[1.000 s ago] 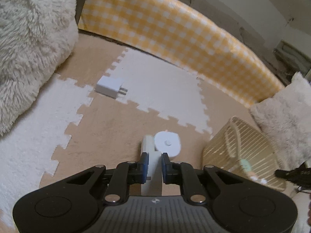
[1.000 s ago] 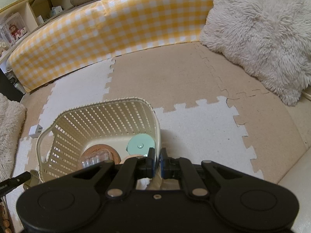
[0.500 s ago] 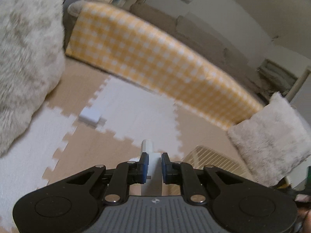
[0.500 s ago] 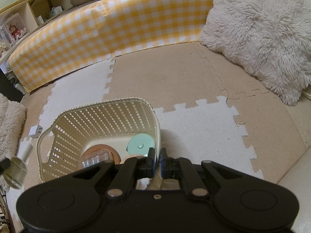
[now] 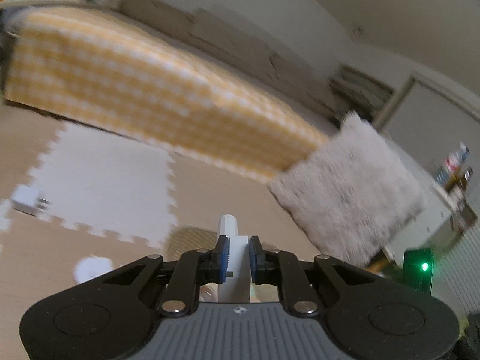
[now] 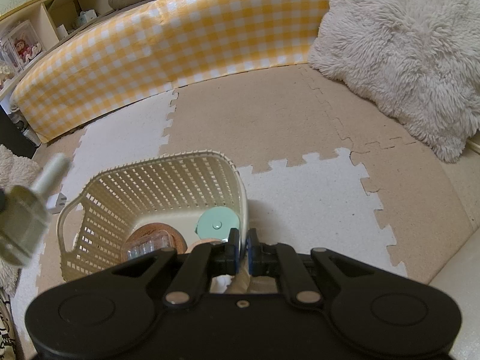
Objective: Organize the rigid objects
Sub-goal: 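Carry the white stand device over the basket and open the left gripper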
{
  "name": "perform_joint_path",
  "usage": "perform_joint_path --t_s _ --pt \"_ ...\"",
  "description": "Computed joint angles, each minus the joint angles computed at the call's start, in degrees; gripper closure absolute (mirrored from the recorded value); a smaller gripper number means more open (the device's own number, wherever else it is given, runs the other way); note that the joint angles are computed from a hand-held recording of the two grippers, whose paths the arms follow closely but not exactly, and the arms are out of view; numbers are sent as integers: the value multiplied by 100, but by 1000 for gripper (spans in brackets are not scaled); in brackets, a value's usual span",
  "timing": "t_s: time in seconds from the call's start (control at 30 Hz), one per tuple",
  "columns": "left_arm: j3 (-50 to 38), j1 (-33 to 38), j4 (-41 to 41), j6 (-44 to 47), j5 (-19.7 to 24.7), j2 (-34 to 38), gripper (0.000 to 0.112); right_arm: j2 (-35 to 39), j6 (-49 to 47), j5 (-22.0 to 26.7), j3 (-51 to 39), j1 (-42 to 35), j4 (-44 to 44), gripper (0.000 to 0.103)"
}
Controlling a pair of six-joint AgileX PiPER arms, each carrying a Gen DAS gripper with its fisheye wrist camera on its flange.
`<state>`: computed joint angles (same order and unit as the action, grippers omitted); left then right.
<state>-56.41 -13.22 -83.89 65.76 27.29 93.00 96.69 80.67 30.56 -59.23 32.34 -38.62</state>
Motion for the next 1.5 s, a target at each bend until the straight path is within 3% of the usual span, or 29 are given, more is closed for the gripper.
perform_joint_path --t_s 0.17,0.27,0.33,0.47,0.9,1.0,1.17,1.23,1.33,1.5 --pt "-898 -437 1494 -991 91 781 98 -5 57 -59 35 2 -20 97" --pt "-1566 -632 2527 -1526 283 1281 106 -17 68 -88 55 -8 -19 97" --pt "-2179 -750 3383 -2062 599 1669 106 -30 15 -116 64 -43 19 97" --pt "-2790 -901 4351 -2487 965 2018 106 -56 37 -203 115 -73 22 97" --pt "-2388 -753 4337 -2546 1107 1876 103 -65 -55 -240 121 -114 88 97" --pt "-2275 -738 4350 -2626 1057 1788 93 -57 -39 -232 116 -106 75 97" --pt "-2086 -784 4501 -2817 921 1562 57 -47 -48 -189 94 -84 74 97" --pt "-2008 -798 4535 -2837 866 1467 48 -38 -85 -156 67 -80 98 97" --pt "-1935 -833 4643 -2980 812 1335 24 -38 -86 -144 61 -73 102 97" --pt "-1777 -868 4684 -3087 664 1073 11 -53 -99 -168 81 -88 127 97"
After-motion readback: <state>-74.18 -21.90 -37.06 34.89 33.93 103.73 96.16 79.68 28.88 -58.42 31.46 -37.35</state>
